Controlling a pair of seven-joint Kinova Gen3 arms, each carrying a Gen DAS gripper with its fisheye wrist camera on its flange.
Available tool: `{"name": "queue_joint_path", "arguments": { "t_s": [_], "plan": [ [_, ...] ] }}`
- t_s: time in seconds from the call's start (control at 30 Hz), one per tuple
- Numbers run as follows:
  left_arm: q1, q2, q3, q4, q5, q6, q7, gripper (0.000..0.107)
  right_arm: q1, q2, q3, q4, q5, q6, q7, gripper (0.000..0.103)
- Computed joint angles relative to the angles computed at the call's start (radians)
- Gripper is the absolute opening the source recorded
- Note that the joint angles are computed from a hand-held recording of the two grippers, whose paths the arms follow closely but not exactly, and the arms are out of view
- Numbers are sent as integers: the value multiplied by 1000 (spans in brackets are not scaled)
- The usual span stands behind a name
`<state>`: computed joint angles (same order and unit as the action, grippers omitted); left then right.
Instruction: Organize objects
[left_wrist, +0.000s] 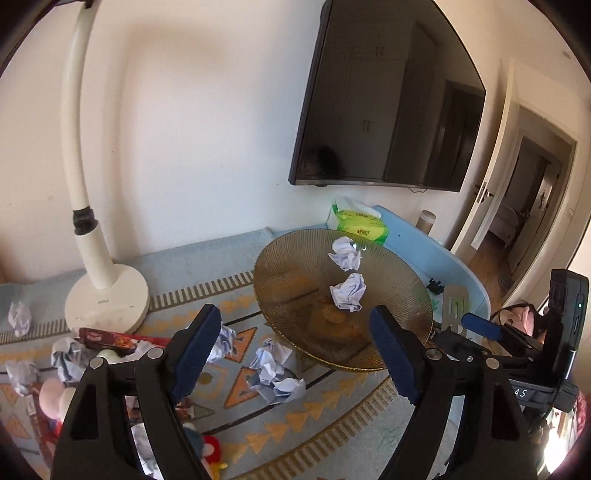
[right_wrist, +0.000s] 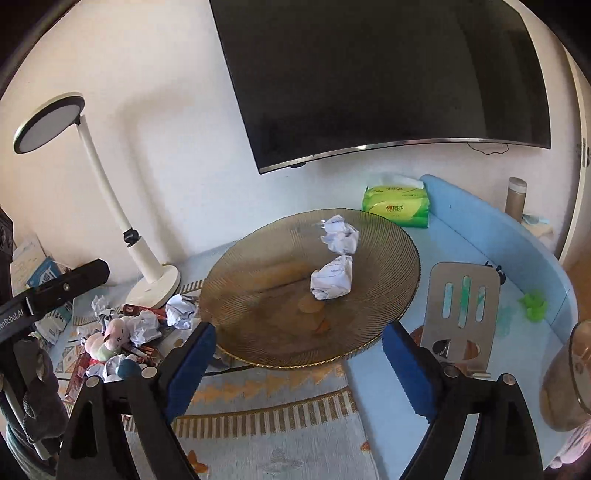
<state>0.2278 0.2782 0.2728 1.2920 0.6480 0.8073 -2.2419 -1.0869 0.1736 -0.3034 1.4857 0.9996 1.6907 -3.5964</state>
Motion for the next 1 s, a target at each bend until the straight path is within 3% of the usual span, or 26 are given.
{"name": "queue_joint_path", "arguments": {
  "t_s": [0.1,0.13,0.17,0.23,0.4,0.47,0.6,0.7,0.8,0.9,1.0],
  "plan": [
    [-139,-112,6,126,122,-17,-102,84,-36,59,-2,-61,21,4,13,103],
    [-185,-149,-4,171,163,-20,-142,90,-49,81,6,-82,25,2,19,103],
    [-230,-182,-11,215,197,-27,-176,103,-61,102,17,-100,23,-3,17,103],
    [-264,-242,-78,294,217,-65,-200,102,-67,139,41,-134,0,-36,26,103],
    [-184,-254,-310,397,50,-201,-50,102,-31,200,102,-164,-85,-180,41,103],
    [-182,-210,-347,405,-31,-244,31,102,-26,227,132,-178,-106,-204,46,103],
    [-306,-128,-252,407,-72,-262,94,102,-20,256,174,-209,-175,-194,82,103],
    [-297,-90,-238,400,-142,-284,171,102,-5,218,183,-145,-212,-252,19,103],
    [-316,-121,-204,441,-161,-333,169,102,38,195,177,-108,-260,-305,-7,103],
    [-347,-141,-168,470,-111,-350,89,102,54,206,176,-128,-293,-285,3,103],
    [-326,-146,-179,477,-127,-364,88,102,34,243,183,-189,-286,-215,46,103]
  ]
}}
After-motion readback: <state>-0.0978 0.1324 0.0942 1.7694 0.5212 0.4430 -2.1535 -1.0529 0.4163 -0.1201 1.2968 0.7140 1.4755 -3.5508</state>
